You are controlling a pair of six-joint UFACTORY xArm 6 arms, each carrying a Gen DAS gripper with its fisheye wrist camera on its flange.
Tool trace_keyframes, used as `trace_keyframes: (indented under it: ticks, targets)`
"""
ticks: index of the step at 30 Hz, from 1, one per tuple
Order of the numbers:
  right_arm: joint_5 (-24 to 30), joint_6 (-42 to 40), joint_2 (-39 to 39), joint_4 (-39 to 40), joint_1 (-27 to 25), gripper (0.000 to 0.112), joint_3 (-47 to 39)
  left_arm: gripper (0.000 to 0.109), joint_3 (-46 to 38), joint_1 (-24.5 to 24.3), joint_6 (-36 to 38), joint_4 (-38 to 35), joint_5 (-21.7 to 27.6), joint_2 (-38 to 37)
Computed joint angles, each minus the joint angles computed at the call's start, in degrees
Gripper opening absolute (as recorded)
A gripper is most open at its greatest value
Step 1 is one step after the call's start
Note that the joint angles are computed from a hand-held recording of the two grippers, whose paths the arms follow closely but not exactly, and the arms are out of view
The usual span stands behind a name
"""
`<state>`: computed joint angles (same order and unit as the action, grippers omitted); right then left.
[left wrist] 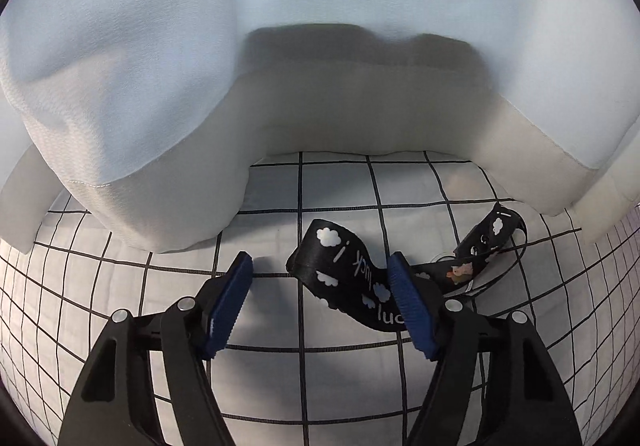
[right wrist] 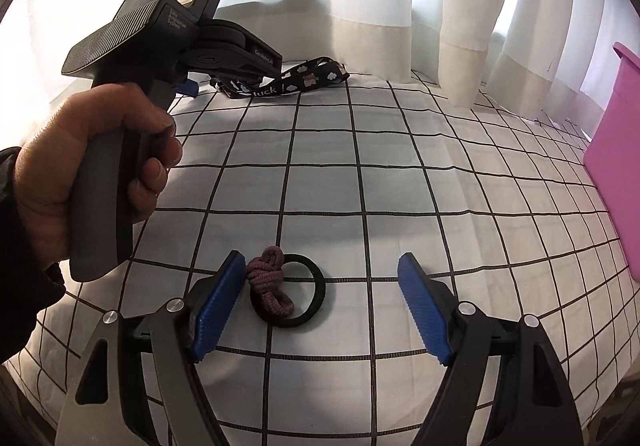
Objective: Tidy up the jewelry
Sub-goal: 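Close the left tool on the black 'luck' lanyard while the right tool grasps the red hair tie, then lift the lanyard with the left tool while the right tool carries the hair tie over the basin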
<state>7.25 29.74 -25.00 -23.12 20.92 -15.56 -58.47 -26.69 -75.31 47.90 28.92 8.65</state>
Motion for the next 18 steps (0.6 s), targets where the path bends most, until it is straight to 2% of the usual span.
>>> trace_keyframes:
  ticks: [1, 3, 5, 6, 7, 10, 18]
  targets:
    - [0.11, -0.07, -0.47, -0.2, 0.16, 0.074, 0.26, 0.054, 0.39, -0.11, 0.09, 0.35, -0.41, -0.34]
    - [-0.49, -3.52, -0.71, 3.17, 0.94, 0.064, 0.65, 0.032, 1.34, -0.31, 0.62, 0.59, -1.26, -1.22]
    - [-0.2, -4.37, -1.45, 3.19, 2.19, 0.045, 0.84, 0.021, 2.44, -0.32, 1.78, -0.08, -1.99, -2.25]
    - [0.2, -3.57, -1.6, 1.59, 2.75, 0.024, 0.65, 0.015, 2.87, -0.24, 2.32, -0.53, -2.44, -2.59]
    - [1.16, -3.25, -1.71, 0.69, 3.51, 0.019, 0.26, 0.014, 3.31, -0.08, 2.9, -1.08, -2.87, -2.93]
    - [2.03, -9.75, -1.68, 9.51, 5.12, 0.018, -0.19, 0.012, 6.14, 0.71, 4.81, -3.23, -4.54, -5.21]
    - [3.27, -16.83, -4.16, 20.04, 3.72, 0.018, -0.91, 0.012, 11.71, 1.33, 9.89, -8.26, -5.24, -11.41]
